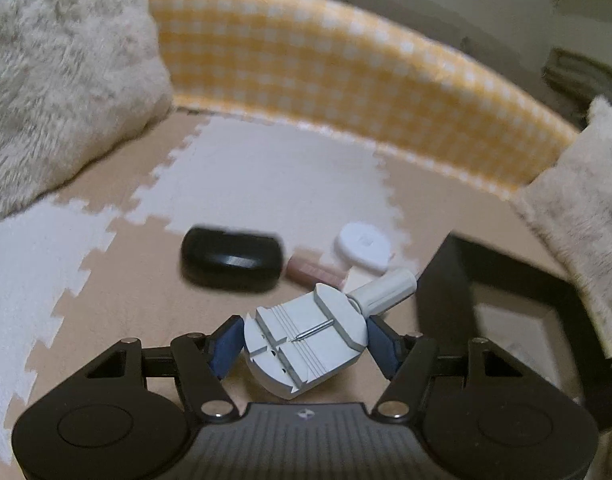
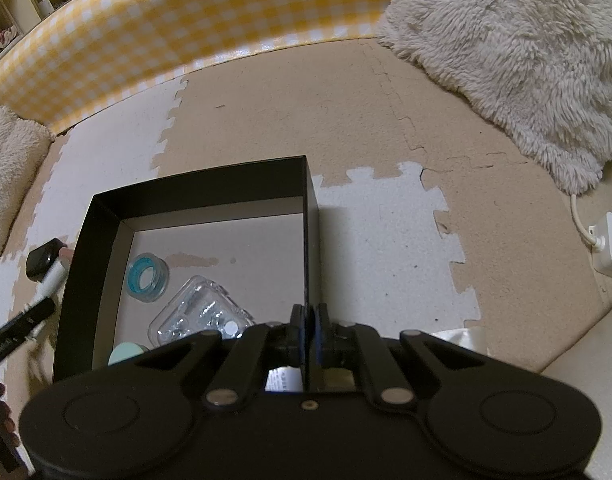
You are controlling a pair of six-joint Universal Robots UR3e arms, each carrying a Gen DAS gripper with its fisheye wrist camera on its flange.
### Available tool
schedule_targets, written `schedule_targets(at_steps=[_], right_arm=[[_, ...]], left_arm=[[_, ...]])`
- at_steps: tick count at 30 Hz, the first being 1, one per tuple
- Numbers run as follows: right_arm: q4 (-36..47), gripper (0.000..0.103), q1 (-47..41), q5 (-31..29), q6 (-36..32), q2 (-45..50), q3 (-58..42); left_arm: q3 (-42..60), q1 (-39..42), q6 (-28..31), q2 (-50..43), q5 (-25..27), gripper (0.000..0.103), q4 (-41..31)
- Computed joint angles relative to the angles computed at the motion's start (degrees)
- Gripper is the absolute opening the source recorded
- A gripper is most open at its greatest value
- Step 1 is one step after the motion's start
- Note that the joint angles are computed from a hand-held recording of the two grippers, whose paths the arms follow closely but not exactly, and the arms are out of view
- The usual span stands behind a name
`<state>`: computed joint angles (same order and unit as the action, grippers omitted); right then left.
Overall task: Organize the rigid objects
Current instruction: 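Carry the white watch-band tool into the black box and release it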
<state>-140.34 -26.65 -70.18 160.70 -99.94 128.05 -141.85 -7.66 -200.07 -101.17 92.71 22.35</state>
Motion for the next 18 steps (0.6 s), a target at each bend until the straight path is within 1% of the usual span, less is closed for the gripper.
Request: schedule_targets(at_steps=[2,5,8,13,18], right_arm=[[0.0,0.005,0.0,0.0,0.0,0.0,0.0],[0.0,0.005,0.01,0.02,0.04,-0.01,0.02],[-0.13,0.005,0.21,-0.2,-0.09,-0.01,0.0],[-0.38,0.005,0.65,-0.58,-0.09,0.14,-0.12],[-0.51,0.005,0.79,-0.62,-0.08,0.15,-0.15]], left_arm=[[0.5,-0.41,0.43,1.25,-0.87,0.067,0.46],[1.67,-0.38,1.45,2.73,-4.78,0.067,0.71],[4.9,-1.7,3.87,2.61,-8.34,0.067,-1.18],[13.89,-4.92,9.68,-1.3,-11.81,0.067,-6.54],[26.12,-7.49,16.35,-8.15,-14.32,0.067,-14.68]])
